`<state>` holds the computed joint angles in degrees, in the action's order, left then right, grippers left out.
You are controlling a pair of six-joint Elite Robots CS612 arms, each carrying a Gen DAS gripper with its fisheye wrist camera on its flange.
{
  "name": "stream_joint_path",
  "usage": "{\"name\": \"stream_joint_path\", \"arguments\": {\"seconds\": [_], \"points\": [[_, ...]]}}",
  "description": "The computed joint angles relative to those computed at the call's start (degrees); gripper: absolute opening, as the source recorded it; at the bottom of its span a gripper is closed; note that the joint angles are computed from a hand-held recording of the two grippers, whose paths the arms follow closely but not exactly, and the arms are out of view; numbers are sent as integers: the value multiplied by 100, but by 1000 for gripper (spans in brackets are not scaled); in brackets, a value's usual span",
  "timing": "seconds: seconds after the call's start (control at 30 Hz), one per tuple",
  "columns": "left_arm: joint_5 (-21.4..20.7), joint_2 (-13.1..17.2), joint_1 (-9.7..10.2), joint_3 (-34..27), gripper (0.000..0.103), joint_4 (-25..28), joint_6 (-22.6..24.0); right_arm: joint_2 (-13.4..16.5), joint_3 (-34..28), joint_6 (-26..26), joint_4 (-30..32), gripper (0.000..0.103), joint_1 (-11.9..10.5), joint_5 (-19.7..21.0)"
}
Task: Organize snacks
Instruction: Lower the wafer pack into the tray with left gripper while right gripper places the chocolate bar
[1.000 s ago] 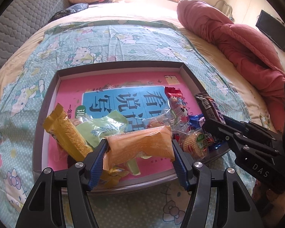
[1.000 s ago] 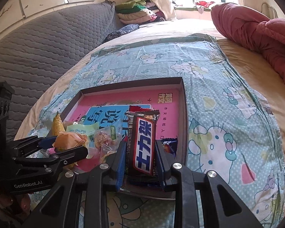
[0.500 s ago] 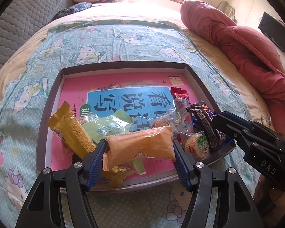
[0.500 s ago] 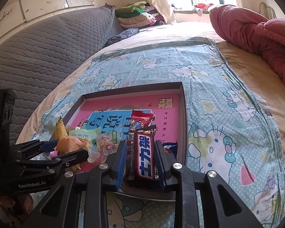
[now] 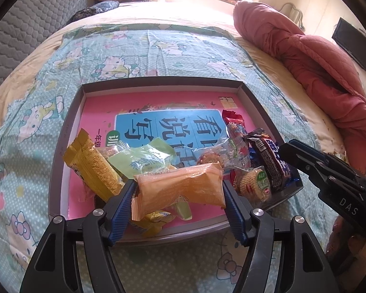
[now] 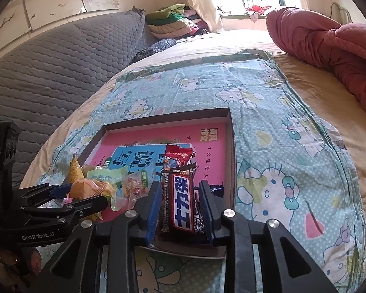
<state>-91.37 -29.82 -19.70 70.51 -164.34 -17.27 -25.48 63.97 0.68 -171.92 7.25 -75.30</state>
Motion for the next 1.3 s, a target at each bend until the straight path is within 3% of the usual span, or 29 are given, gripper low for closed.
{"name": "stream_joint_path", "arguments": {"seconds": [0.27,0.4,0.83,1.0,1.17,1.3], "points": [[-29,-30,2,52,73,-65,47,-9,23,14,-103,35,-4,13],[-74,-41,12,72,74,-78,45,-10,29,12,-120,41,-3,23],[-128,-16,-4,44,80,-315,145,-15,48,69,-219,42,-15,46],[-108,-32,9,85,83,-427,103,-24,75,92,-313,58,-8,6],[79,-129,-9,220,83,-534,116,-61,146,175,-516,62,-18,11],[423,-267,-58,428,83,-656,245,-162,344,250,-916,79,9,-157]]}}
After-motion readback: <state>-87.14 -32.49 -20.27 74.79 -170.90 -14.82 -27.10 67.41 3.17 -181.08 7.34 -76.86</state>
